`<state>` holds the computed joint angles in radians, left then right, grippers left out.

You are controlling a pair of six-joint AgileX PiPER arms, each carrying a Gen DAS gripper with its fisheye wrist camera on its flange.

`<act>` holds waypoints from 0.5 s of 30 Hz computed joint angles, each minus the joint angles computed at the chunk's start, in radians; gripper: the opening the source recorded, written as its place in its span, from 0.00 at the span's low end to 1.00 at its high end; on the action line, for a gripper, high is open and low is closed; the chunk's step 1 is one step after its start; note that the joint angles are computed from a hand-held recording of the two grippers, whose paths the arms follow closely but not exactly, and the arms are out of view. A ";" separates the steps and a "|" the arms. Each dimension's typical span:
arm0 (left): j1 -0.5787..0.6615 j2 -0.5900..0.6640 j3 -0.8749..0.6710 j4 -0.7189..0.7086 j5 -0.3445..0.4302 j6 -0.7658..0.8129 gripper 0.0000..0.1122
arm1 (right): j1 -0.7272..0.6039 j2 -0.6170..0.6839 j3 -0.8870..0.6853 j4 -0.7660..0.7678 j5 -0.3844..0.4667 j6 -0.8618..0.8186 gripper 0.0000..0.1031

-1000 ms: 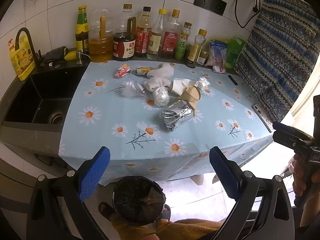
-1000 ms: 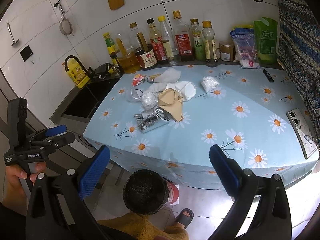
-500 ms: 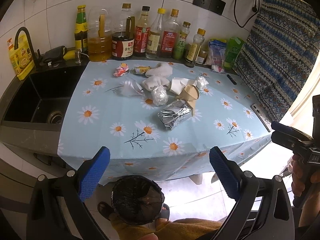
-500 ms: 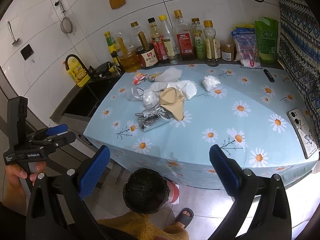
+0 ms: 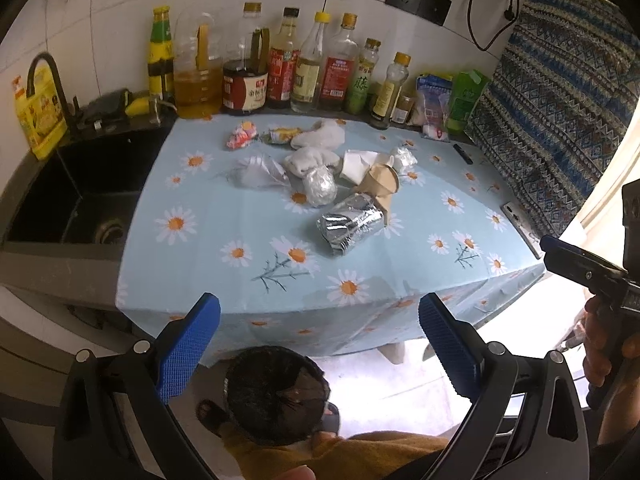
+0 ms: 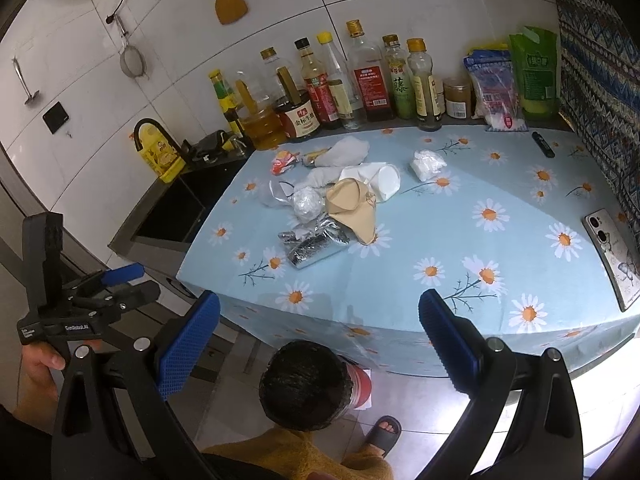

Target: Collect trash

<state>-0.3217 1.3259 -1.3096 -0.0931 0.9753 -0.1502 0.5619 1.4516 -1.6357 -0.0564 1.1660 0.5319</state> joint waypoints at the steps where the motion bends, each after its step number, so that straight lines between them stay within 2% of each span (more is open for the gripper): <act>1: 0.004 0.003 -0.004 -0.005 0.000 0.002 0.86 | 0.000 0.002 0.001 -0.001 0.001 0.001 0.96; 15: -0.018 0.062 -0.052 -0.031 -0.011 0.029 0.86 | -0.015 0.029 -0.005 0.009 -0.020 -0.049 0.96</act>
<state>-0.3402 1.3876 -1.3612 -0.1240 0.9643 -0.1216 0.5471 1.4809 -1.6409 -0.0479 1.1457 0.4825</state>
